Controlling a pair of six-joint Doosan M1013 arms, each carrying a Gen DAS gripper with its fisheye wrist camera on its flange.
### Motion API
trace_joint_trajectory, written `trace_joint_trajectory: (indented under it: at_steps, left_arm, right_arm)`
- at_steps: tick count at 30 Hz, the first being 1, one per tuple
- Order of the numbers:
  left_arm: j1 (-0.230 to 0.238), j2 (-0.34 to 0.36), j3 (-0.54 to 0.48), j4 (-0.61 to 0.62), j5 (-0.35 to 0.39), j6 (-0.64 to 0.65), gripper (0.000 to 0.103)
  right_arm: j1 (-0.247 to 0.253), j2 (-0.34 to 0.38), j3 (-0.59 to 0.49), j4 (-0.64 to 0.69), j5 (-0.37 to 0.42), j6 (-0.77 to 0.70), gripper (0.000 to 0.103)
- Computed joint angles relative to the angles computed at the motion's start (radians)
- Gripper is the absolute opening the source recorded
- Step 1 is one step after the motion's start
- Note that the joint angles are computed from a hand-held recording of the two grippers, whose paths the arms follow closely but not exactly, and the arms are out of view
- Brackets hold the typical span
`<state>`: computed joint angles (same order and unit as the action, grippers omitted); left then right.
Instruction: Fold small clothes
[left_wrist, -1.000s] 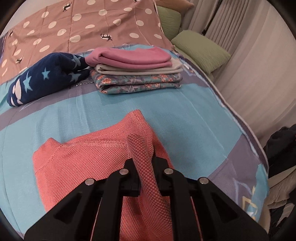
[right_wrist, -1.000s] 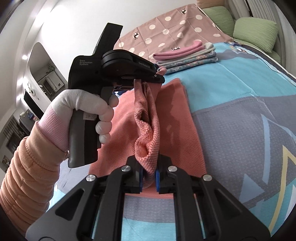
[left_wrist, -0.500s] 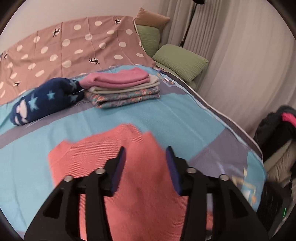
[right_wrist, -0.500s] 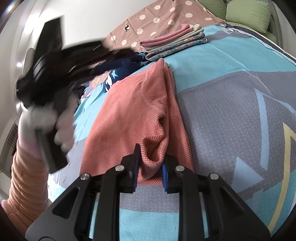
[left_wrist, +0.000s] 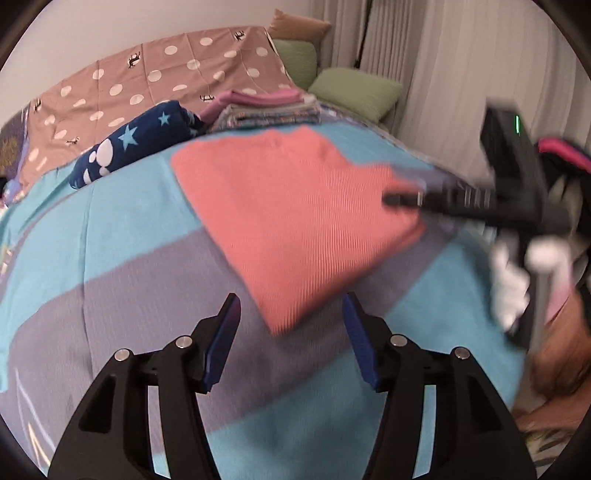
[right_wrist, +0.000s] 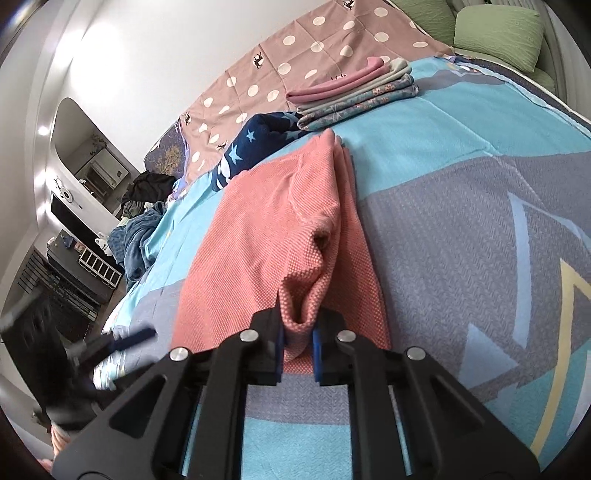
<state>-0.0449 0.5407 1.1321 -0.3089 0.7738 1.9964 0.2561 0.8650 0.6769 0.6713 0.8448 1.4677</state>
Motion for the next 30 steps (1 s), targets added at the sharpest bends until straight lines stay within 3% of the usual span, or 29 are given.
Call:
trace_joint_trajectory:
  at_steps: [3,10,14,16,19,22,24,26,29,30]
  left_arm:
    - [-0.018,0.006,0.005,0.113,-0.016,-0.09,0.058]
    - [-0.031,0.019,-0.006,0.232,-0.073,-0.252,0.058]
    - [-0.026,0.019,0.0,0.26,-0.063,-0.277,0.058]
    - [-0.022,0.013,0.011,0.251,-0.057,-0.27,0.055]
    - [-0.013,0.004,0.018,0.184,-0.039,-0.204,0.033]
    - [-0.005,-0.014,0.028,0.107,-0.034,-0.111,0.012]
    - [0.009,-0.026,0.033,-0.024,-0.042,-0.022,0.011]
    - [0.023,-0.024,0.017,-0.16,-0.034,0.061,0.011]
    - [0.009,0.005,-0.028,-0.141,-0.045,0.063,0.011]
    - [0.005,0.03,-0.06,-0.119,-0.014,0.039,0.011]
  right_arm:
    - [0.0,-0.002,-0.008,0.003,-0.002,0.0,0.011]
    - [-0.003,-0.036,0.021,0.018,-0.058,-0.026,0.007]
    - [-0.01,-0.018,0.012,-0.039,0.005,0.072,0.007]
    - [-0.016,-0.012,0.023,-0.041,0.035,0.107,0.007]
    - [-0.022,-0.018,0.047,-0.025,0.042,0.112,0.009]
    - [-0.016,-0.045,0.069,-0.114,0.019,0.13,0.015]
    - [-0.008,-0.073,0.096,-0.179,-0.031,0.122,0.017]
    - [-0.006,-0.083,0.095,-0.153,-0.061,0.038,0.017]
    - [-0.003,-0.059,0.044,-0.064,-0.049,-0.086,0.016]
    - [-0.001,-0.047,0.024,-0.042,-0.037,-0.118,0.016]
